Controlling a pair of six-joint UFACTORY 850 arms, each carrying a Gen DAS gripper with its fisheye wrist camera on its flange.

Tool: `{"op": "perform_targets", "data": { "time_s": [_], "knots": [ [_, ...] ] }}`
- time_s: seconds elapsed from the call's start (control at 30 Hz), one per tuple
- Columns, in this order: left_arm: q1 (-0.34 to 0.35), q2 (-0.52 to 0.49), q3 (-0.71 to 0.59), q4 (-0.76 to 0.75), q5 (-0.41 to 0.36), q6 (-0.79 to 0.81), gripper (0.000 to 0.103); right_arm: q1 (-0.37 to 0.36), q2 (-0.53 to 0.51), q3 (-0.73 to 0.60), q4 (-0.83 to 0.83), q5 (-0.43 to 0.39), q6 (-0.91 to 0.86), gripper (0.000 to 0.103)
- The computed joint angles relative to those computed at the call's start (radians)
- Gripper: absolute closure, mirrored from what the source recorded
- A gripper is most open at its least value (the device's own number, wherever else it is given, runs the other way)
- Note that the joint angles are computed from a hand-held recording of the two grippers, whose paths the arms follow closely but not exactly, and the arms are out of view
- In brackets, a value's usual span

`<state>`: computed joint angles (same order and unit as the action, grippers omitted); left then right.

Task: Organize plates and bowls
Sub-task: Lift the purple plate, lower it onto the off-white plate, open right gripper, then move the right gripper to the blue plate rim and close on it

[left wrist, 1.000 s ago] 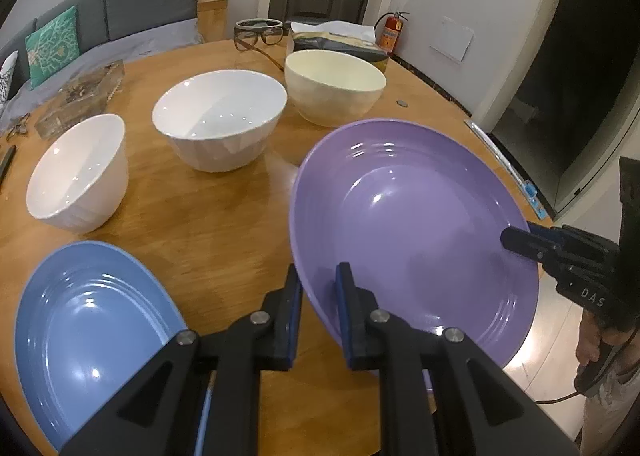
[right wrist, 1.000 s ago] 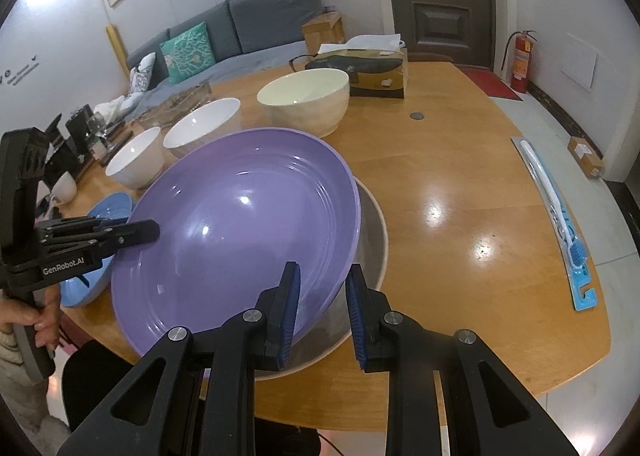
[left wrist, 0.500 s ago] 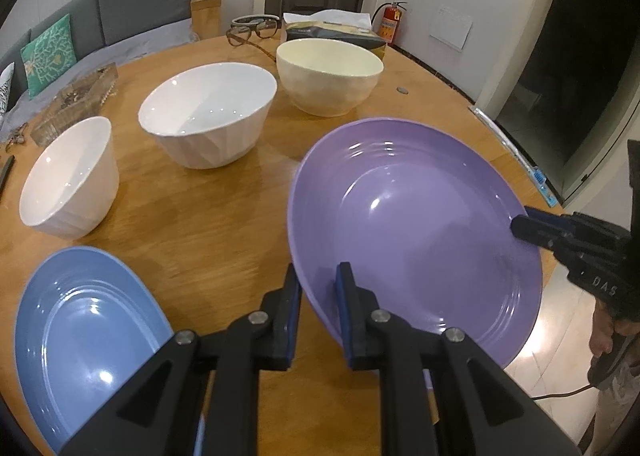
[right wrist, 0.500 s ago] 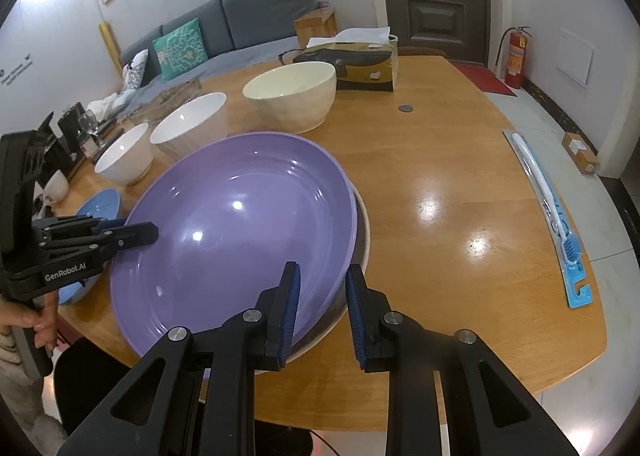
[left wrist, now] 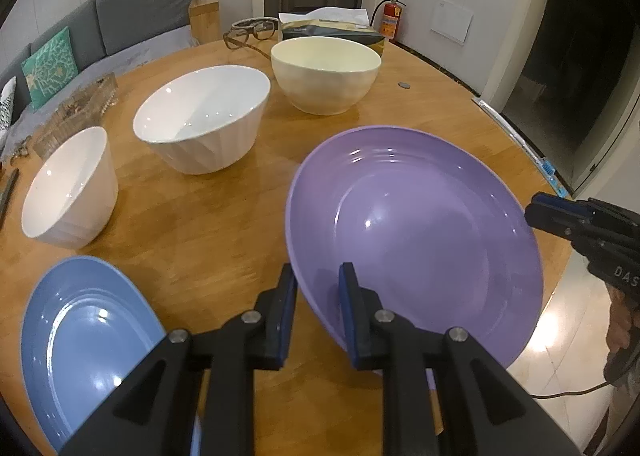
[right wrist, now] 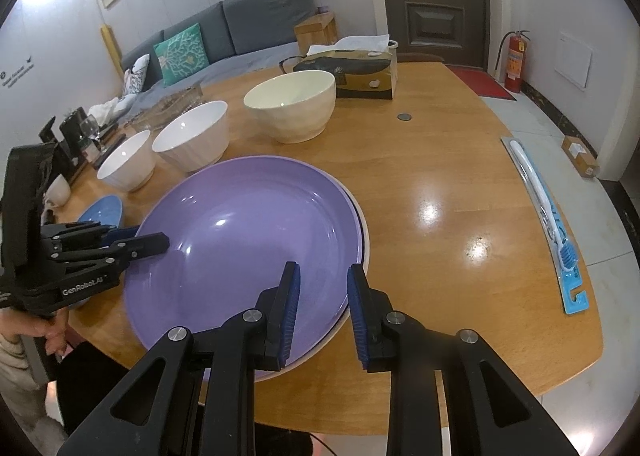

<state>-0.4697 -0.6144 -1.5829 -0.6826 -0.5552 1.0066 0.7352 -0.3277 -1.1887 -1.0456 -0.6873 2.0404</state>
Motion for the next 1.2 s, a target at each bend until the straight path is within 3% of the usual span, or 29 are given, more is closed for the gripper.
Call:
{"op": "perform_targets", "data": {
  "time_s": [0.2,0.33,0.7,0.97,1.2],
  "knots": [
    [-0.008,-0.002,0.006,0.020,0.015,-0.006,0.076,0.004,0.004,-0.001,-0.007,-0.009,0.004,0.083],
    [0.002,0.003,0.005,-0.005,0.010,0.000,0.076,0.013,0.009,-0.010,-0.012,-0.024,-0.002,0.083],
    [0.153,0.096,0.047,-0.272,-0.033,0.145,0.068,0.028,-0.050,-0.145,-0.025,-0.029,-0.115,0.083],
    [0.295,0.107,0.063,-0.285,0.043,0.088,0.067,0.010,-0.197,-0.369,0.060,0.081,-0.378,0.083],
    [0.367,0.067,0.070,-0.233,0.051,-0.002,0.067,-0.027,-0.369,-0.605,0.399,0.184,-0.815,0.083]
  ]
}}
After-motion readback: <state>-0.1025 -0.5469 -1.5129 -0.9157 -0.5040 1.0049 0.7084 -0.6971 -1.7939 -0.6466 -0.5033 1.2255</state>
